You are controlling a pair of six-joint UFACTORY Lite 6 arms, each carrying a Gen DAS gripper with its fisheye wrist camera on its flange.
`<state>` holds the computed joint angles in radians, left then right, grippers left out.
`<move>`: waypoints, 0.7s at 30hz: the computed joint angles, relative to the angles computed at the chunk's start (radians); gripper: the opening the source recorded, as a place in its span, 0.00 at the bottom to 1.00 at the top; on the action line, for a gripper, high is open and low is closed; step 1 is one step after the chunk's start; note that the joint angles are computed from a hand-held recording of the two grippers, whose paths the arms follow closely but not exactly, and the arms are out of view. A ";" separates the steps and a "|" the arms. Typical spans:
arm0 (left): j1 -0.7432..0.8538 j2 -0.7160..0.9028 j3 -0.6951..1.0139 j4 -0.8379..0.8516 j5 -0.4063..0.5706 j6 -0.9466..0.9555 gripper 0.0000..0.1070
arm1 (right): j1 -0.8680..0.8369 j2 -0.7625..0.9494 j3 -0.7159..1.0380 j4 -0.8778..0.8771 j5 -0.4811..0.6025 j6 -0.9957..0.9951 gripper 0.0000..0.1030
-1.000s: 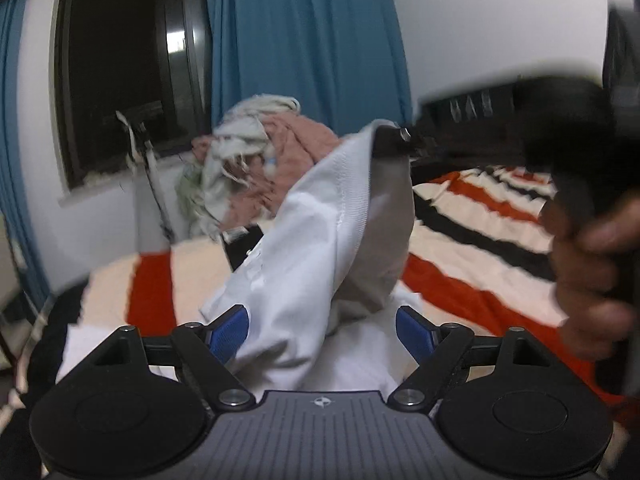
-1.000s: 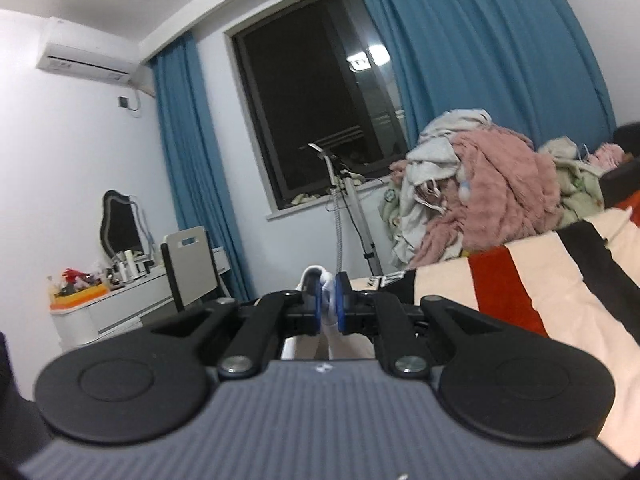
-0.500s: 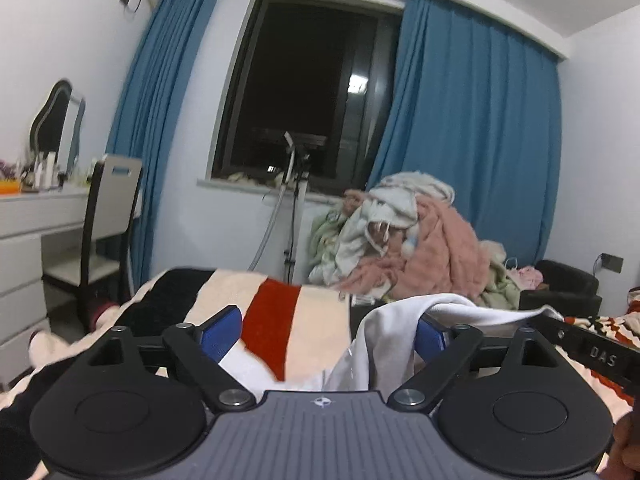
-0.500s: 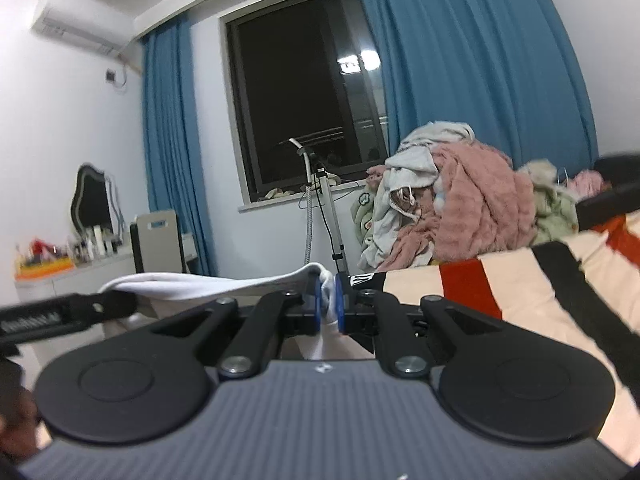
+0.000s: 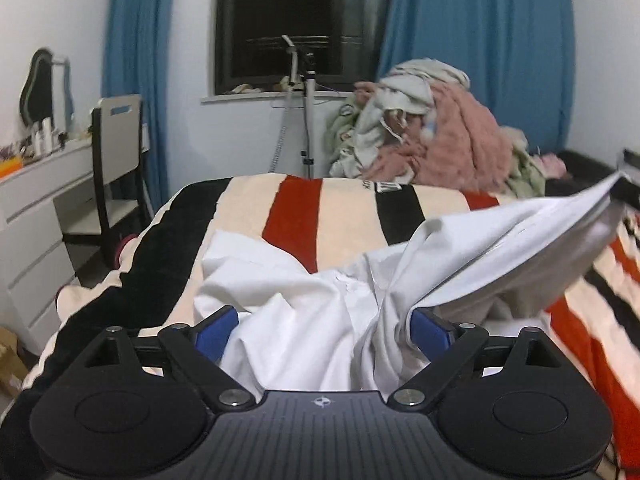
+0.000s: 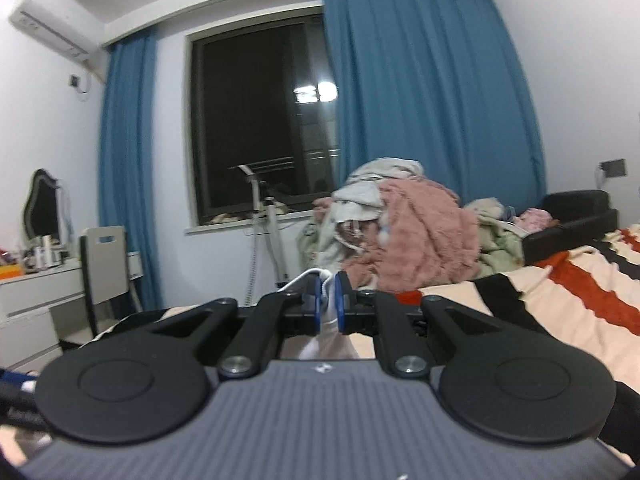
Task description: Fold clothes
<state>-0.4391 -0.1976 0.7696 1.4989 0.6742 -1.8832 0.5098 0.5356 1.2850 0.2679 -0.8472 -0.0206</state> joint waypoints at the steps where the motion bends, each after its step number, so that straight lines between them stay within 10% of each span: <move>1: -0.005 -0.011 -0.006 0.023 0.013 -0.026 0.87 | -0.001 0.003 0.003 0.003 0.005 -0.005 0.10; 10: 0.028 -0.155 -0.055 0.193 0.105 -0.244 0.86 | -0.020 -0.002 0.008 -0.054 0.131 0.011 0.13; 15: 0.074 -0.198 -0.043 0.123 0.044 -0.192 0.86 | -0.016 0.000 0.017 -0.156 0.216 0.017 0.59; 21: 0.096 -0.171 -0.030 0.103 -0.059 -0.111 0.86 | 0.036 0.014 0.060 0.016 0.341 -0.282 0.62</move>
